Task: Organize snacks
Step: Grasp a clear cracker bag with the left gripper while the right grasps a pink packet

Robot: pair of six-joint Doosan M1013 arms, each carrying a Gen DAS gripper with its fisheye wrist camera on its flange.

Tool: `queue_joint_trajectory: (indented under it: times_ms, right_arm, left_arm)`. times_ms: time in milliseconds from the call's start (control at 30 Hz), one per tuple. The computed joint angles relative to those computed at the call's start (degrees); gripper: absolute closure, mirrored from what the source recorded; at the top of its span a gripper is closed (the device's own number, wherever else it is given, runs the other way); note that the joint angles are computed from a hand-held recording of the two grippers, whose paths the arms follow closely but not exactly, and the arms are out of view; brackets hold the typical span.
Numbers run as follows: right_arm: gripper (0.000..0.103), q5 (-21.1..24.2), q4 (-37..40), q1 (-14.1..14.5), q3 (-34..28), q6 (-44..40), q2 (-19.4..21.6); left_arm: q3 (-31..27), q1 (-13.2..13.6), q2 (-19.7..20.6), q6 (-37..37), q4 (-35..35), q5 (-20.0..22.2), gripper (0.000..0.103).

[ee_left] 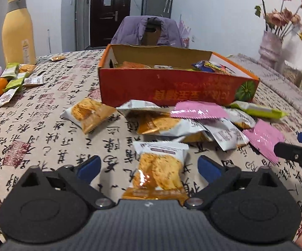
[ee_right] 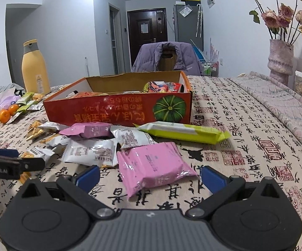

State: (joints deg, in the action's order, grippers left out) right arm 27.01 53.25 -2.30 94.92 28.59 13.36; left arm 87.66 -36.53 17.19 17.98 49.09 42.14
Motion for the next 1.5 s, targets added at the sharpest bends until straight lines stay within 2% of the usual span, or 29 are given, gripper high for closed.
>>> queue_joint_trajectory:
  times_ms: [133, 167, 600, 1000, 1200, 1267, 1333, 1500]
  right_arm:
    - [0.0, -0.06, 0.28, -0.18, 0.06, 0.05, 0.04]
    - [0.0, 0.01, 0.31, -0.23, 0.08, 0.02, 0.03]
    - [0.0, 0.24, -0.43, -0.08, -0.87, -0.54, 0.79]
    - [0.0, 5.06, -16.56, 1.56, -7.98, 9.27, 5.41]
    - [0.0, 8.56, -17.8, 1.45, -10.29, 11.09, 6.96]
    - [0.003, 8.71, -17.18, 1.34, -10.28, 10.43, 6.99]
    - [0.016, 8.89, -15.16, 1.15, -9.86, 8.23, 6.74]
    - [0.025, 8.24, -13.25, 1.11, -8.76, 5.65, 5.98]
  left_arm:
    - [-0.25, -0.32, 0.34, 1.18, -0.08, 0.22, 0.056]
    - [-0.12, -0.38, 0.24, 1.23, 0.22, 0.02, 0.061]
    - [2.05, -0.74, -1.85, -5.64, 7.33, -1.39, 0.063]
    - [2.5, -0.64, -2.13, -7.05, 8.23, -2.13, 0.063]
    - [2.54, -0.5, -2.15, -7.41, 8.2, -2.28, 0.063]
    - [2.55, -0.44, -2.13, -7.47, 8.08, -2.32, 0.063]
    - [2.58, -0.36, -2.13, -7.28, 7.77, -2.43, 0.063]
    - [2.45, -0.32, -2.05, -6.75, 7.26, -2.86, 0.063]
